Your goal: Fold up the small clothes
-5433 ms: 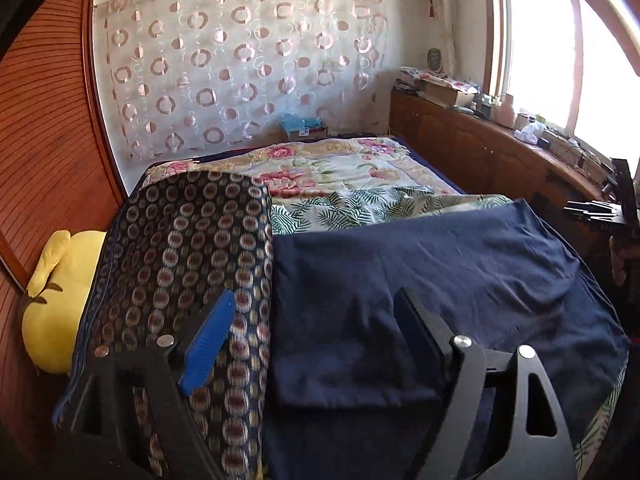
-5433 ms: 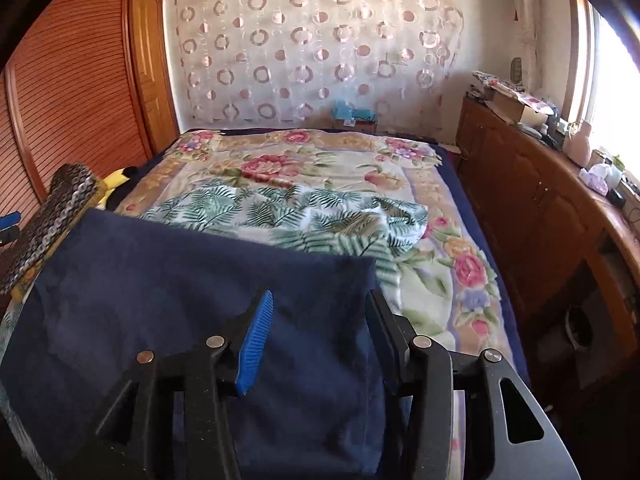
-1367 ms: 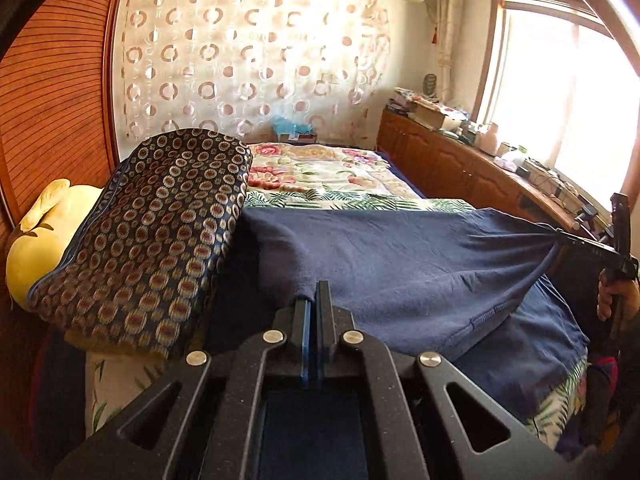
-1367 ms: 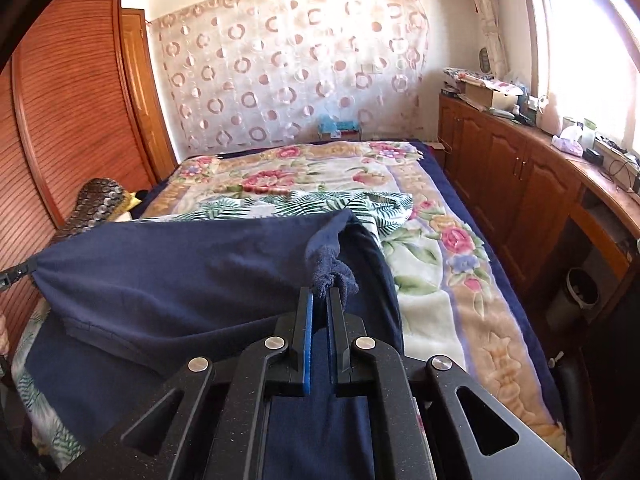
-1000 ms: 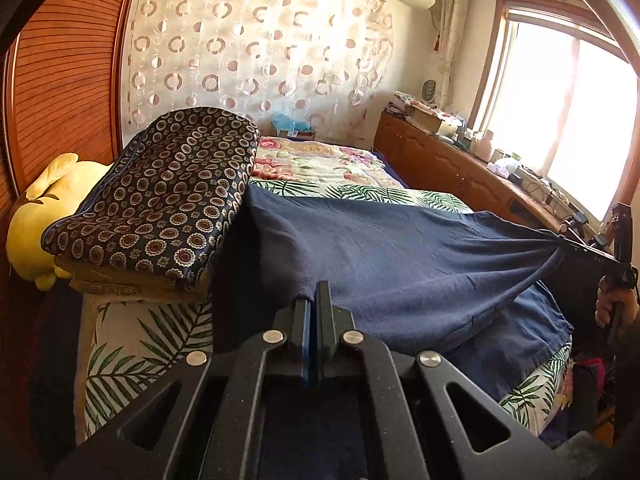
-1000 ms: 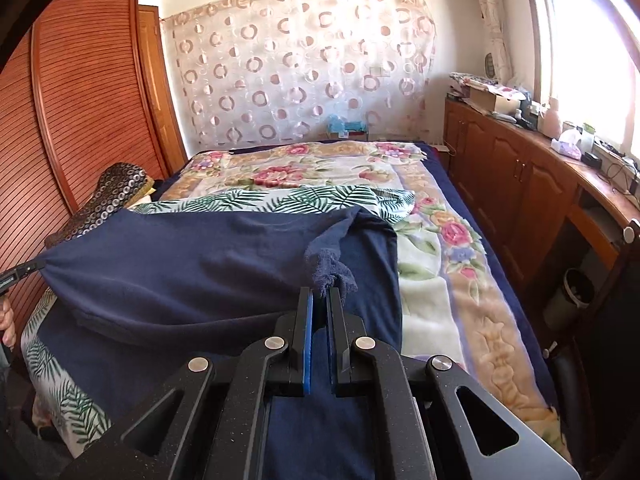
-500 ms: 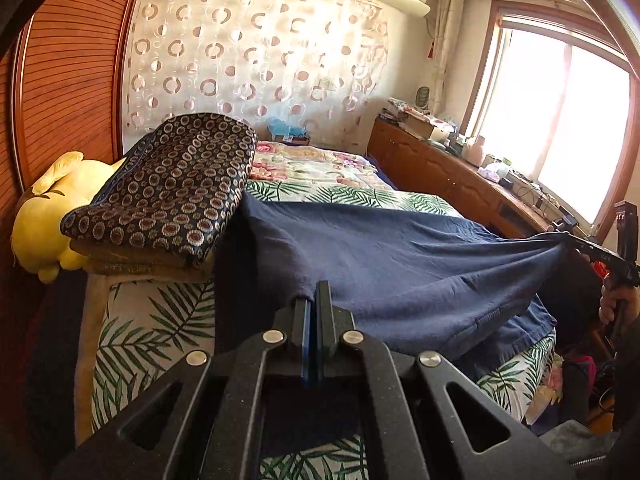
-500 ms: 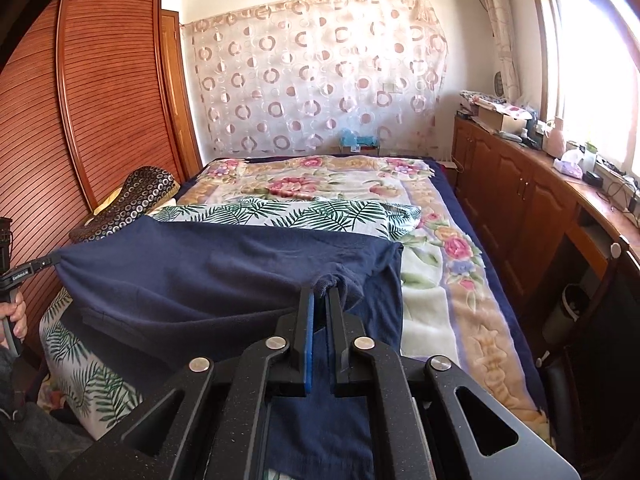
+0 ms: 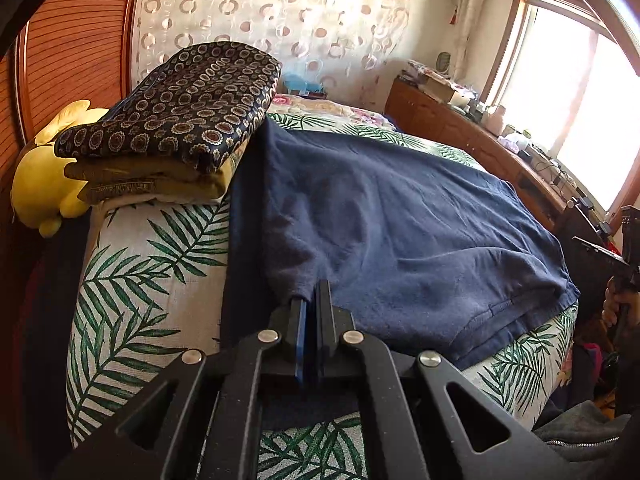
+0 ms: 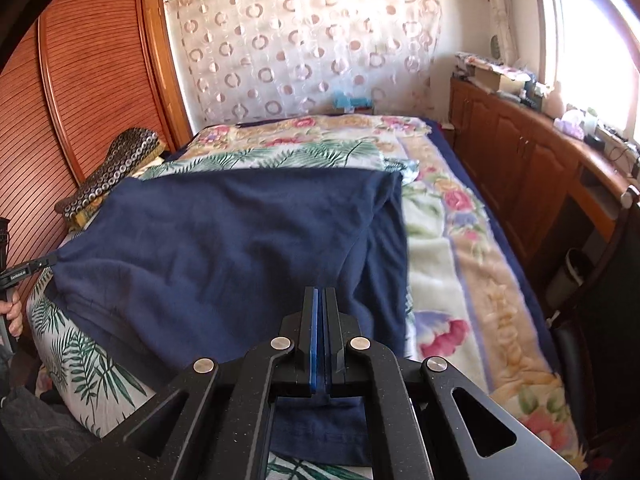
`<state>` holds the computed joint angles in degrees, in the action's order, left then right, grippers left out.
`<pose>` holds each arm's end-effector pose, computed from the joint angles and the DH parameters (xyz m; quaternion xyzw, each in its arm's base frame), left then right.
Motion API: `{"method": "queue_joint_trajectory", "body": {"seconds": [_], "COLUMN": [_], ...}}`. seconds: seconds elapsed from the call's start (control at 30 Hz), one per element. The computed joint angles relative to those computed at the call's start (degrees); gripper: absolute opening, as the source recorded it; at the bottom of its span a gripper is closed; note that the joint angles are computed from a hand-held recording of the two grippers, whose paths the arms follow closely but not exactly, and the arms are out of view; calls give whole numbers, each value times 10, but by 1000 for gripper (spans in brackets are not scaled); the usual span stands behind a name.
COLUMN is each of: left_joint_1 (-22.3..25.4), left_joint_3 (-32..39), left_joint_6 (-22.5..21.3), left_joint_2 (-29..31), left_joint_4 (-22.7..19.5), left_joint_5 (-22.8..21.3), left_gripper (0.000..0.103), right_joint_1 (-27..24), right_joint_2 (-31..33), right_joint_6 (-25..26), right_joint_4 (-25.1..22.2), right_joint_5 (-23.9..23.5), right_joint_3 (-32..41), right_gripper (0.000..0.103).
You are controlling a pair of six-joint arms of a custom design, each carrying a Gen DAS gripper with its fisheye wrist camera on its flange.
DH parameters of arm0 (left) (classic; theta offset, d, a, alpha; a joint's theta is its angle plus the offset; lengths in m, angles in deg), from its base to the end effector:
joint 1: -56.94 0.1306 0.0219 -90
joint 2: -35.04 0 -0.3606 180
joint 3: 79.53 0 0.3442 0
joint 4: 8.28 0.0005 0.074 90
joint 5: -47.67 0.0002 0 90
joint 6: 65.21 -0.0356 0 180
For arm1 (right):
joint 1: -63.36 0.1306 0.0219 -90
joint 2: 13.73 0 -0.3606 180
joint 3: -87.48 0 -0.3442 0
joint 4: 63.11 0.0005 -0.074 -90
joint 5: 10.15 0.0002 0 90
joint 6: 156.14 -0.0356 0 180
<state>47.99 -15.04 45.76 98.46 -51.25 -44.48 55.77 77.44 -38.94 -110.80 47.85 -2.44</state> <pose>0.2828 -0.0437 0.3862 -0.1032 0.9072 -0.0886 0.3981 0.4405 -0.0402 0.4061 -0.2488 0.8701 0.1450 0.4000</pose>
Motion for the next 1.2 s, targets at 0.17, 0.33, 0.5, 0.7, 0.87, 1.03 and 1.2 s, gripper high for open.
{"method": "queue_joint_trajectory", "body": {"seconds": [0.17,0.33,0.5,0.7,0.87,1.03,1.2], "left_joint_1": [-7,-12,-14,-29,-23,-23,-26], "left_joint_3": [1,1,0,-2,-6,-9,-10], "left_joint_6": [-3,-15,-25,-25,-13,-11,-14], "left_joint_2": [-1,-12,-16,-17,-27,-30,-31], "left_joint_4": [-3,7,14,13,14,14,14], "left_joint_5": [-15,-22,-3,-21,-19,-22,-24], "left_gripper": [7,34,63,82,82,82,82], "right_joint_1": [20,45,65,89,108,123,147], "right_joint_2": [1,-6,-13,-20,-3,4,0], "right_joint_6": [11,26,47,58,55,3,-23], "right_joint_4": [-2,-17,-35,-35,-32,-1,35], "right_joint_5": [-8,-21,-28,-23,-7,6,34], "right_joint_3": [-9,-23,-46,-76,-71,-73,-87], "right_gripper": [2,2,2,15,26,26,15]}}
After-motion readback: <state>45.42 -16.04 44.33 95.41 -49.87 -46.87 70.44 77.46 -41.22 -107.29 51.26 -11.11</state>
